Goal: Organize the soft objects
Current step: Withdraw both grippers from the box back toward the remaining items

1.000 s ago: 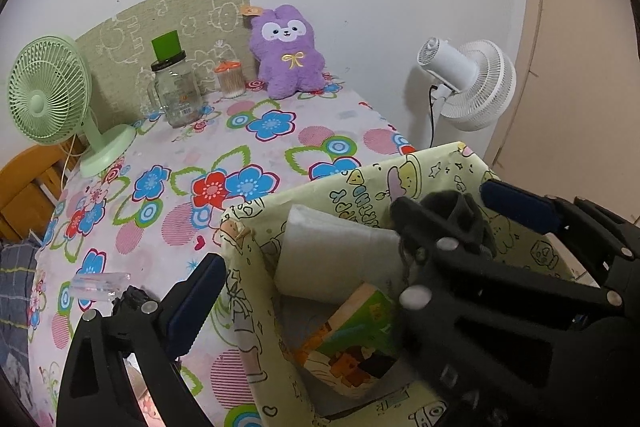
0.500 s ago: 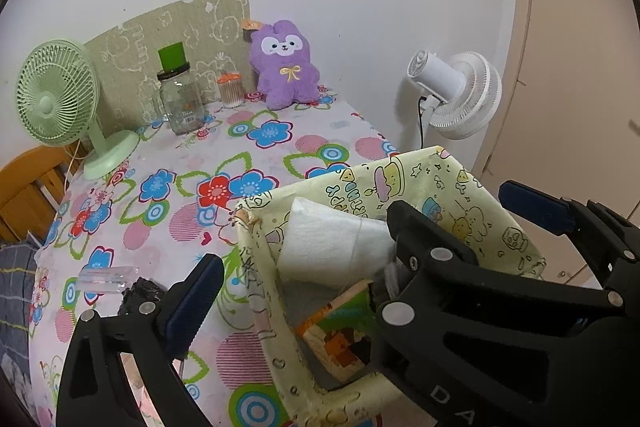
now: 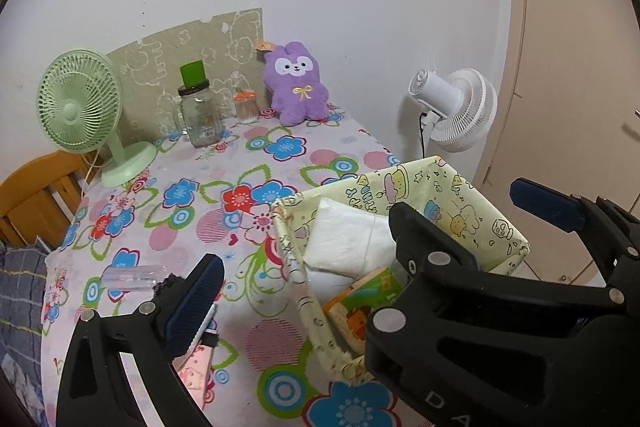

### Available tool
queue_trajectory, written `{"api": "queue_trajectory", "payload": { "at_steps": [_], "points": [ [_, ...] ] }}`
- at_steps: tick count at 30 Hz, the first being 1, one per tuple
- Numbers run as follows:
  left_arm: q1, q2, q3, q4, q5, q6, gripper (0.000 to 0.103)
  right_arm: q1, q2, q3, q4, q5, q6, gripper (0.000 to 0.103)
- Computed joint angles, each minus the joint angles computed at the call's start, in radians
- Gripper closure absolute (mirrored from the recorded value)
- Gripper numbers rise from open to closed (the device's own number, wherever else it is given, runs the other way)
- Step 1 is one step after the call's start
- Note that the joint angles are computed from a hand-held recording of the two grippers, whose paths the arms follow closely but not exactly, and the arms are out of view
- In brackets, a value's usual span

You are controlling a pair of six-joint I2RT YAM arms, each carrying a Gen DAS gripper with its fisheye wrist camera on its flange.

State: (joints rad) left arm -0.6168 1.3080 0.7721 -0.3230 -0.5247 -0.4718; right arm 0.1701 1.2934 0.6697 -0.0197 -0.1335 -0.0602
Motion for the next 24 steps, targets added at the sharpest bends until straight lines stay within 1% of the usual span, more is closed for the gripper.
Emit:
{"api": "queue_trajectory", "payload": {
  "at_steps": [4,17,24],
  "points": [
    [-0.005,-0.048,-0.031,-0.013,-0.013,0.005,0.002,0.045,-0.052,-0.031,0.006,0.069,0.011,0.010],
    [-0.004,-0.230,-0.132,-0.076,-0.046,-0.010,0.002,0.175,-0.170,-0.091,-0.024,0.167,0.049,0.009],
    [0.012,-0.330,-0.189,-0.108,-0.060,-0.013,0.002,0.264,-0.191,-0.106,-0.031,0.224,0.082,0.009]
  ]
}}
